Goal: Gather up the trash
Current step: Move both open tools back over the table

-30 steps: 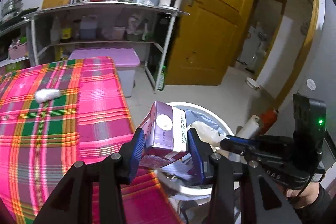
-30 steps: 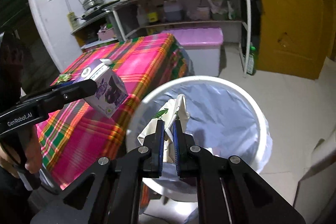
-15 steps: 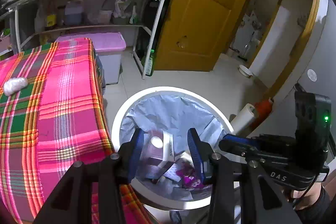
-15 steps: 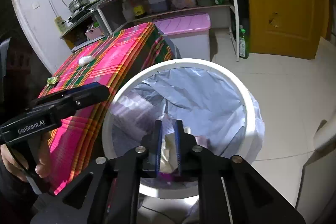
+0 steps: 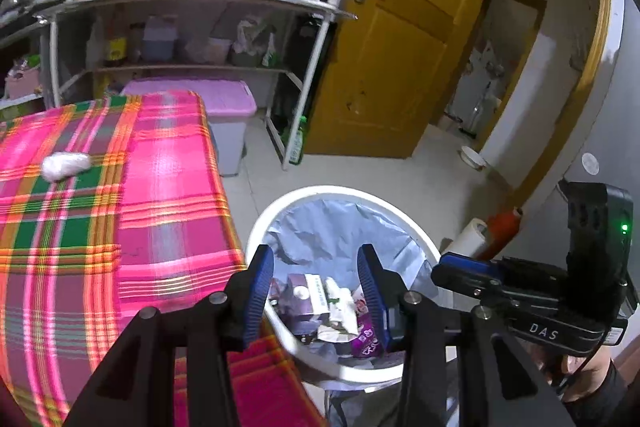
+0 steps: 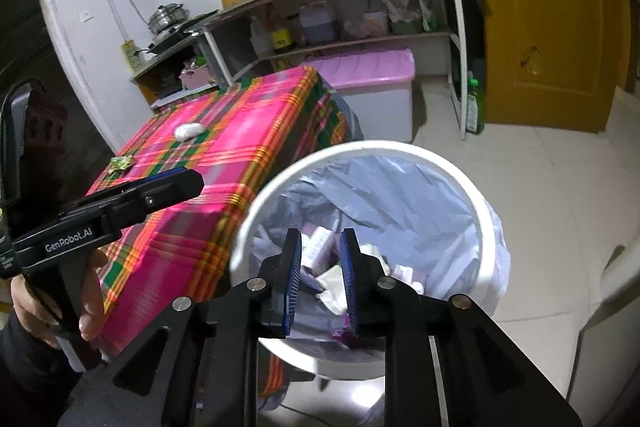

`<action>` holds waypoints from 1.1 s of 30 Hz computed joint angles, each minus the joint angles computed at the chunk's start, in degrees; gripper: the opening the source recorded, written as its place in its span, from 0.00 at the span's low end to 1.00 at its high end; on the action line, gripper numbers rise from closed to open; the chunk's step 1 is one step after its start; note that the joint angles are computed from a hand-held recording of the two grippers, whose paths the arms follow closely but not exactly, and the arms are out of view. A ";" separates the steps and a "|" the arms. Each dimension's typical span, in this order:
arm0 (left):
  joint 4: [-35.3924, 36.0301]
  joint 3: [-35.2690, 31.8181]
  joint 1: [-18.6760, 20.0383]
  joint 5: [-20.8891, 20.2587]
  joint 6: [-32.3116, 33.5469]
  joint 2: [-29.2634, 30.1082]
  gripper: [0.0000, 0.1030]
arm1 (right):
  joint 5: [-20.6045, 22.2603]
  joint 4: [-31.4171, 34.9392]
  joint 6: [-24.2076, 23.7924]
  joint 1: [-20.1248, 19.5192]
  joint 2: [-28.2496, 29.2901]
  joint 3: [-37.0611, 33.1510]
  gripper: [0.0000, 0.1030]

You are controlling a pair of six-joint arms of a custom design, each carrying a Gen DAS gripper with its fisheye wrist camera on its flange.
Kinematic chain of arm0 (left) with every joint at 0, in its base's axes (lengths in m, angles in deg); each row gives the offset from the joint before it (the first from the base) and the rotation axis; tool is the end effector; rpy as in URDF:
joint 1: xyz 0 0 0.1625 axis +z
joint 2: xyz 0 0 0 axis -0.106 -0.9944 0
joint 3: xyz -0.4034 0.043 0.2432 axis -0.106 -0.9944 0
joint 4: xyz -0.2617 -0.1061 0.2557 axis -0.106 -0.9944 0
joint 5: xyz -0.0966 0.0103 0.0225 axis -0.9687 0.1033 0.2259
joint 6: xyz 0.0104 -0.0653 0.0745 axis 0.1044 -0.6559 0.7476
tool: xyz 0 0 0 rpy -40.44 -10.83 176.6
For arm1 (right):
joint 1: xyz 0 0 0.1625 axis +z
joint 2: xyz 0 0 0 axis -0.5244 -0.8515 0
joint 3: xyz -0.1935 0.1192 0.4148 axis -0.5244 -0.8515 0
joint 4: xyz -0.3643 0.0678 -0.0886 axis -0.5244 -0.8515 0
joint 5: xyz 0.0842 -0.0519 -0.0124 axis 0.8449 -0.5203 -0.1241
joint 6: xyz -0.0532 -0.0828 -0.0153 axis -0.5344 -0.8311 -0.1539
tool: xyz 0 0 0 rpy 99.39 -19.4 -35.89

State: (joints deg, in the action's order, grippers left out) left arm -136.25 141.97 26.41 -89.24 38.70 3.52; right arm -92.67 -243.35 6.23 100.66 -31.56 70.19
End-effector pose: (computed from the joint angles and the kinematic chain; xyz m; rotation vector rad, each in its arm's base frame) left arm -0.3613 -0.3584 -0.0275 0.4390 2.4891 -1.0714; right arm 0.0171 -0.3581 0.3184 0.9014 -2.6383 0.7143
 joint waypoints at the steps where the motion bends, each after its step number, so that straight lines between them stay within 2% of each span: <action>1: 0.54 0.65 -0.62 0.73 -1.02 -0.50 0.42 | 0.12 0.15 -0.17 0.26 -0.29 0.19 0.20; 6: 4.26 4.03 -3.76 3.79 -6.04 -3.36 0.42 | 0.90 0.77 -0.88 2.16 -1.58 1.66 0.21; 10: 9.37 6.46 -6.12 5.59 -11.51 -5.73 0.42 | 1.79 1.93 -0.96 3.51 -2.39 2.62 0.42; 22: 27.88 12.86 -12.87 7.67 -31.16 -13.07 0.42 | 1.41 2.64 -3.10 8.46 -2.64 5.29 0.42; 27: 37.70 15.04 -15.70 7.59 -40.47 -17.18 0.42 | 0.54 -0.10 -3.94 11.62 -0.55 6.21 0.42; 33: 49.81 16.86 -17.92 7.33 -50.36 -23.09 0.42 | -1.70 -2.02 -3.64 17.21 2.80 5.87 0.42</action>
